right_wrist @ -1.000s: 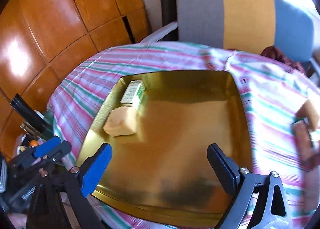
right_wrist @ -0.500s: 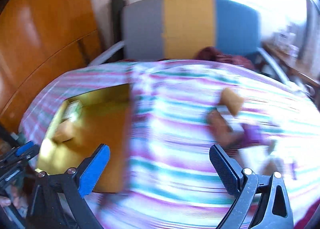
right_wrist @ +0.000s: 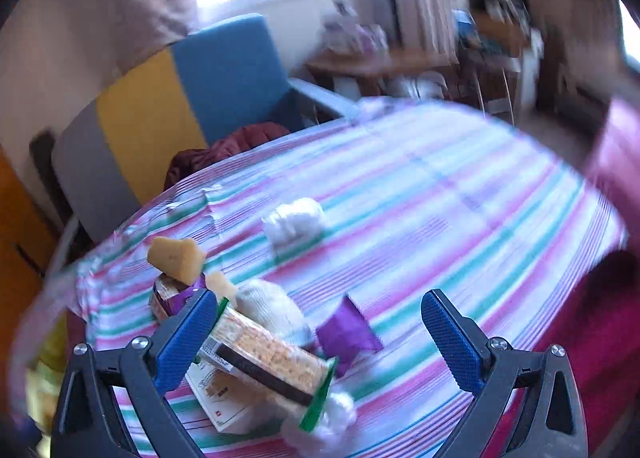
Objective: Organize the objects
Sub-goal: 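Return both tools to the pile and grasp the white printed box with the left gripper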
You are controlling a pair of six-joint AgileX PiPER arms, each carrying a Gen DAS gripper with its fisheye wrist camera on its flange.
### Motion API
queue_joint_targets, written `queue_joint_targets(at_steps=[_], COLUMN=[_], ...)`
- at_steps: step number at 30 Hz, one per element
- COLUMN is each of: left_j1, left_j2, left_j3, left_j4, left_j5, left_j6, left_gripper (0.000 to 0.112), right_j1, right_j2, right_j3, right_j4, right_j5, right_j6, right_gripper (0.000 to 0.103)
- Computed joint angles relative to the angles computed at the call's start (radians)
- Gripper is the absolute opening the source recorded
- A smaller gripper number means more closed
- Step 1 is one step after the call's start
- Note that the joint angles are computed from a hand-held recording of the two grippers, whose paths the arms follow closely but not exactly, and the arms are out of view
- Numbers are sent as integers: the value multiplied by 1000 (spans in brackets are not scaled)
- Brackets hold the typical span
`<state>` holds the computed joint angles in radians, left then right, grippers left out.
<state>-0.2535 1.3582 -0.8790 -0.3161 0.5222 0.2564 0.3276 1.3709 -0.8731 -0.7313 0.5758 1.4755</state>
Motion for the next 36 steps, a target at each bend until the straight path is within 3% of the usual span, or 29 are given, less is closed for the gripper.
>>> queue_joint_targets(at_steps=[2,4,10,15,24,32,36], left_j1=[-75,-132,-243,-290,-368,-431,-419], left_j2=[49,111,365,535,726,909,880], left_j3=[-43,-89,-323,-509,-798,-1066,-980], left_j4=[19,4,-83,-135,22,222,192], left_j5=[11,20,110,182,255,353,284], left_j6=[-38,-41,-77,-133,-389,-565,-520], left_gripper=[42,42,43,47,72,75,67], right_j1=[-60,-64,-74,-101,-129,-120,-117], right_j2=[-25,-50,-43,-64,-54,-45,-44], right_j3=[57,85,95,136,147,139,138], right_j4=[42,-32,16,-11,30,25,26], right_j5=[-91,-119,-184,-249,-320,-311,-309], right_j6=[30,111,50,98,57,58,52], right_gripper=[103,103,103,103,103,103,103])
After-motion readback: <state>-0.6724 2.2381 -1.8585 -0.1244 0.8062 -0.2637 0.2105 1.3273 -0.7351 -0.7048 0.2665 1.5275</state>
